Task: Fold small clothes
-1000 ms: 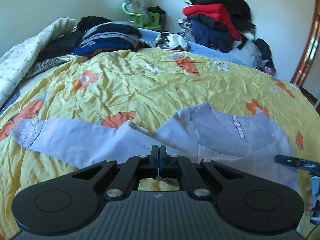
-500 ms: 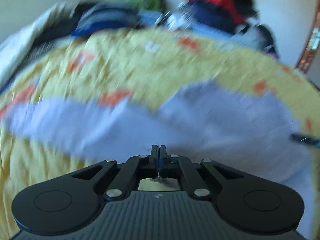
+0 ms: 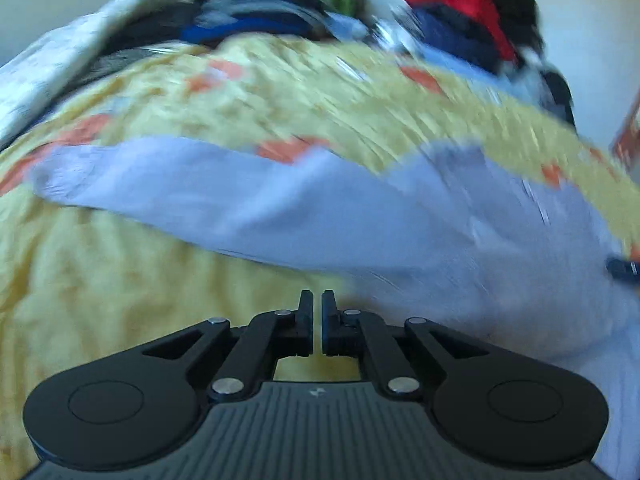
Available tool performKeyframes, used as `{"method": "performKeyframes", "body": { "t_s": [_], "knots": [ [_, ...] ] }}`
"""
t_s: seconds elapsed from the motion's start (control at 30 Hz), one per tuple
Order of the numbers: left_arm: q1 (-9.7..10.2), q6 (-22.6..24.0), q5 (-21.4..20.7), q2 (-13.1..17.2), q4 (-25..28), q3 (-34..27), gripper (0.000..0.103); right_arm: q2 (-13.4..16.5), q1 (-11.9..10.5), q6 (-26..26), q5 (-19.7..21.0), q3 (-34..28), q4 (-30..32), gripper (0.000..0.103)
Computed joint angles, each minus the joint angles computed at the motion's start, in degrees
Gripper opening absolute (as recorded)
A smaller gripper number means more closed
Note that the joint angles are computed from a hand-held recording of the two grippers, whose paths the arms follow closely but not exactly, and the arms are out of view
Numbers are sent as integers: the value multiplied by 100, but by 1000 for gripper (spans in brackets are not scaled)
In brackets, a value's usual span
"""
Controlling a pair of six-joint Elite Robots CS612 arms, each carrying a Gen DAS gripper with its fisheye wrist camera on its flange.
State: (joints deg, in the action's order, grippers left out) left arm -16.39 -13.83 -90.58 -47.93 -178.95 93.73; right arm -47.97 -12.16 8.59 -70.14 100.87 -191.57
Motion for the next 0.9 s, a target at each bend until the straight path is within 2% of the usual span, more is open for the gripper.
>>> {"method": "performKeyframes", "body": {
  "t_s": [0.07, 0.2, 0.23, 0.3, 0.4, 0.53, 0.63, 0.67, 0.77, 0.8, 0.87, 0.9],
  "knots": [
    [206, -623, 119, 34, -126, -80, 4, -27, -2, 136, 122, 39, -302, 81],
    [798, -2707, -267, 354, -67, -595, 4, -91, 47, 184, 550, 75, -660, 81],
    [902, -3065, -312, 456, 23, -751, 4, -99, 67, 180, 623, 63, -671, 81],
    [1012, -3596, -142, 592, 446, -1022, 4, -103, 127, 152, 811, 23, -637, 81],
    [1089, -3827, -123, 757, 653, -1279, 4, -92, 212, 60, 1070, -42, -503, 81],
    [1179, -4296, -138, 950, 746, -1572, 4, -47, 337, -44, 1189, -125, -242, 81],
    [1252, -4609, -331, 1004, 968, -1706, 4, -15, 400, -46, 1258, -146, -103, 81],
    [1264, -4583, -450, 995, 924, -1683, 4, -10, 412, -30, 1301, -135, -101, 81],
    [1234, -4401, -364, 903, 814, -1511, 5, -4, 423, -55, 1436, -104, -67, 81],
    [1239, -4450, -353, 878, 816, -1468, 8, -9, 431, -87, 1439, -106, -5, 81],
    [1254, -4554, -370, 835, 671, -1342, 27, 2, 439, -133, 1448, -125, 62, 81],
    [1267, -4573, -385, 829, 583, -1297, 51, 4, 437, -124, 1472, -125, 76, 81]
  ]
}}
